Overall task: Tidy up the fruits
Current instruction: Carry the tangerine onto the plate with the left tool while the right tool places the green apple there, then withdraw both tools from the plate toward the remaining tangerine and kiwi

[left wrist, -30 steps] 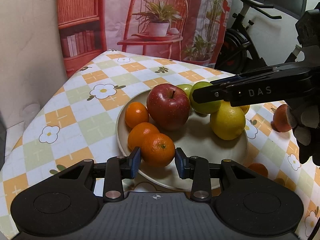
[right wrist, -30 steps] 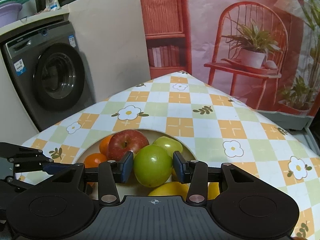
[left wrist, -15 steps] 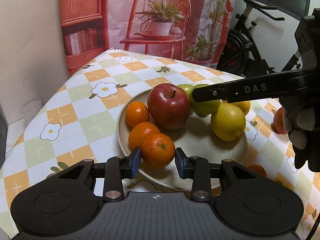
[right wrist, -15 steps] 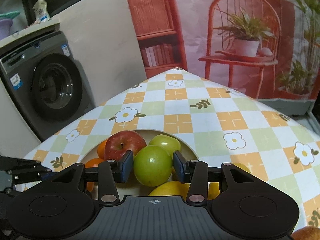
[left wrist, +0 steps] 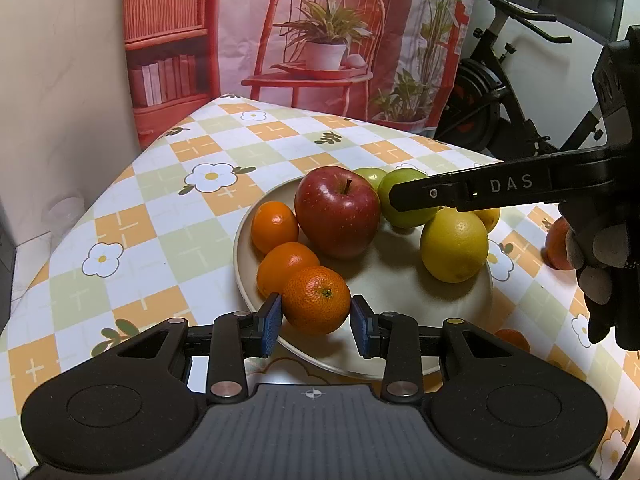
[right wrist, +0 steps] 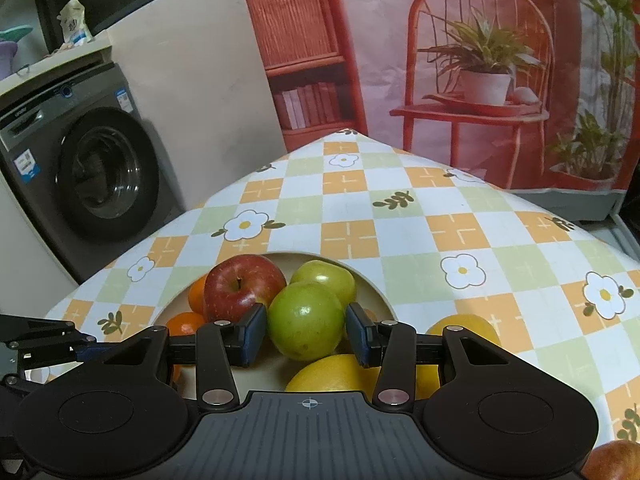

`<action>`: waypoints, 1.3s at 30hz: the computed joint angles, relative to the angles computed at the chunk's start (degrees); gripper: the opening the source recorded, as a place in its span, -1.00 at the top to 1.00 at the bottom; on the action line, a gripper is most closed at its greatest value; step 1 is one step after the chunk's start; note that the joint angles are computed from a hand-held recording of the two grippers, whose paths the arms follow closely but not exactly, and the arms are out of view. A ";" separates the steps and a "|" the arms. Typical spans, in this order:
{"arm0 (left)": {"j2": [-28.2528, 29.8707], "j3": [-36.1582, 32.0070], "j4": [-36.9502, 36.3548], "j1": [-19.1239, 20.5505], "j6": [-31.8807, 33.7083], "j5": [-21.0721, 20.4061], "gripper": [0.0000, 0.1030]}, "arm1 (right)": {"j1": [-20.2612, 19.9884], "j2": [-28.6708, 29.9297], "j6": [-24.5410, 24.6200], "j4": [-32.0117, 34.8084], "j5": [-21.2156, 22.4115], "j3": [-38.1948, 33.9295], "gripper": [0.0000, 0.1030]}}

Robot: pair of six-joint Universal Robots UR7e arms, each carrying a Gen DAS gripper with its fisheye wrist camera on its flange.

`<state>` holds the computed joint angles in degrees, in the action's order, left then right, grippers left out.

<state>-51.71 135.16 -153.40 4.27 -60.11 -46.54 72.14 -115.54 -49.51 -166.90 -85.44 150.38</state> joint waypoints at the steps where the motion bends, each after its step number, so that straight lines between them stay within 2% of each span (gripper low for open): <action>1: -0.01 0.01 -0.06 0.03 0.00 -0.02 0.24 | 0.10 0.05 0.02 -0.10 -0.14 0.03 0.21; 20: -0.70 -0.05 0.91 -0.26 -0.56 -0.19 0.19 | -0.18 -1.53 0.05 1.61 -0.34 0.02 0.20; 29: -1.09 -0.43 3.08 -0.63 -2.05 0.12 0.15 | -0.78 -4.17 -0.64 3.27 -0.11 0.54 0.20; 34: -1.74 -0.15 3.52 -1.30 -3.41 0.90 0.15 | -3.22 -9.28 -2.70 6.33 3.43 1.12 0.20; 39: -1.77 -0.50 3.36 -2.42 -3.28 1.33 0.15 | -9.98 -18.84 -4.95 14.20 9.95 2.21 0.20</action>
